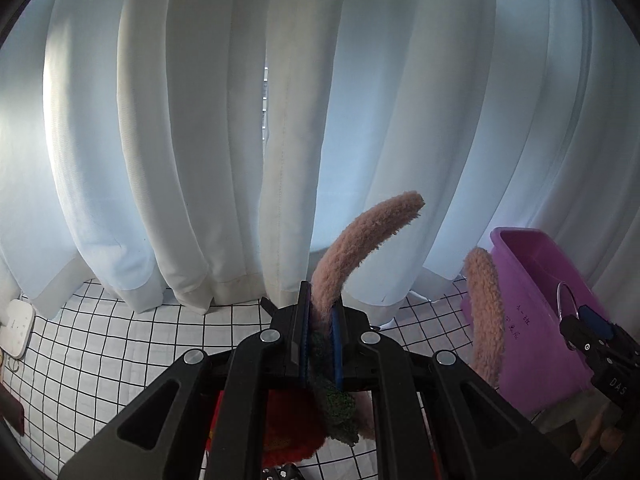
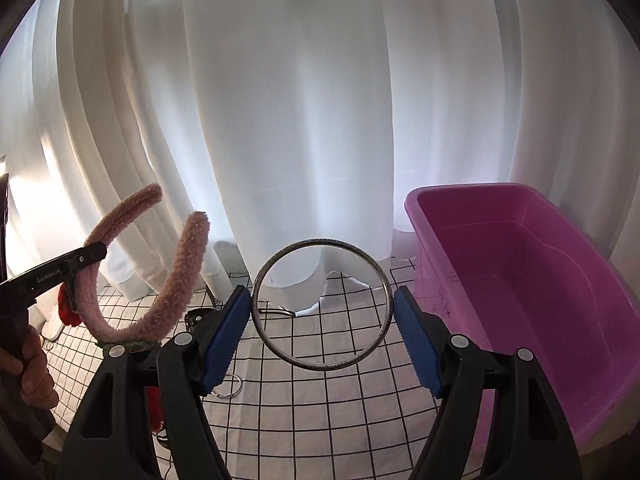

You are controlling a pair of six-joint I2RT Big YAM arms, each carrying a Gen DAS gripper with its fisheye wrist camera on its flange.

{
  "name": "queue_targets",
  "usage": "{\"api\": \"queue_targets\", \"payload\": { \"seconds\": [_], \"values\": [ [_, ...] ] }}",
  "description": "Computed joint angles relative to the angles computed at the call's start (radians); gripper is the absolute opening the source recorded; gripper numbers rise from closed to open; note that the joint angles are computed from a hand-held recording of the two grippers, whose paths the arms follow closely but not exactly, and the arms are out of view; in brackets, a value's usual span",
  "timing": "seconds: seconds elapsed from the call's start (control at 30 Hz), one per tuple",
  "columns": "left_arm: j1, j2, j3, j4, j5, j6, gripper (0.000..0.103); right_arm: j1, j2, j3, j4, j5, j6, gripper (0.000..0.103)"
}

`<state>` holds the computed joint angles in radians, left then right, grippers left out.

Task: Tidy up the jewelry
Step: 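Carry the headband and silver ring over the pink basin with both tools, then open both tools to drop the headband and ring into the basin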

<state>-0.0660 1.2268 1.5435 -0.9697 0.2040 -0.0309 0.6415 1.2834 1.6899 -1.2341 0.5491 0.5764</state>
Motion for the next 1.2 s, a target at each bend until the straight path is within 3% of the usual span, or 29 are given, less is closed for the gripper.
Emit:
{"api": "queue_targets", "payload": {
  "seconds": [0.23,0.43,0.63,0.87,1.0,1.1,1.2],
  "values": [
    [-0.192,0.039,0.106,0.001,-0.068,-0.051,0.009,-0.116,-0.144,-0.053,-0.033,-0.003,-0.036,0.071],
    [-0.381,0.123,0.203,0.024,-0.139,-0.104,0.009,-0.277,-0.252,-0.109,-0.060,-0.065,-0.086,0.071],
    [-0.517,0.244,0.307,0.006,-0.174,-0.184,0.009,-0.430,-0.304,-0.161,-0.059,-0.154,-0.145,0.071],
    [-0.598,0.398,0.427,-0.092,-0.224,-0.219,0.010,-0.568,-0.296,-0.218,-0.065,-0.277,-0.185,0.071],
    [-0.626,0.461,0.475,-0.155,-0.293,-0.216,0.011,-0.592,-0.272,-0.220,-0.081,-0.310,-0.197,0.071],
    [-0.644,0.472,0.479,-0.167,-0.326,-0.180,0.018,-0.608,-0.254,-0.218,-0.099,-0.320,-0.201,0.071],
    [-0.658,0.483,0.493,-0.176,-0.334,-0.166,0.032,-0.627,-0.241,-0.213,-0.117,-0.348,-0.199,0.071]
  ]
}}
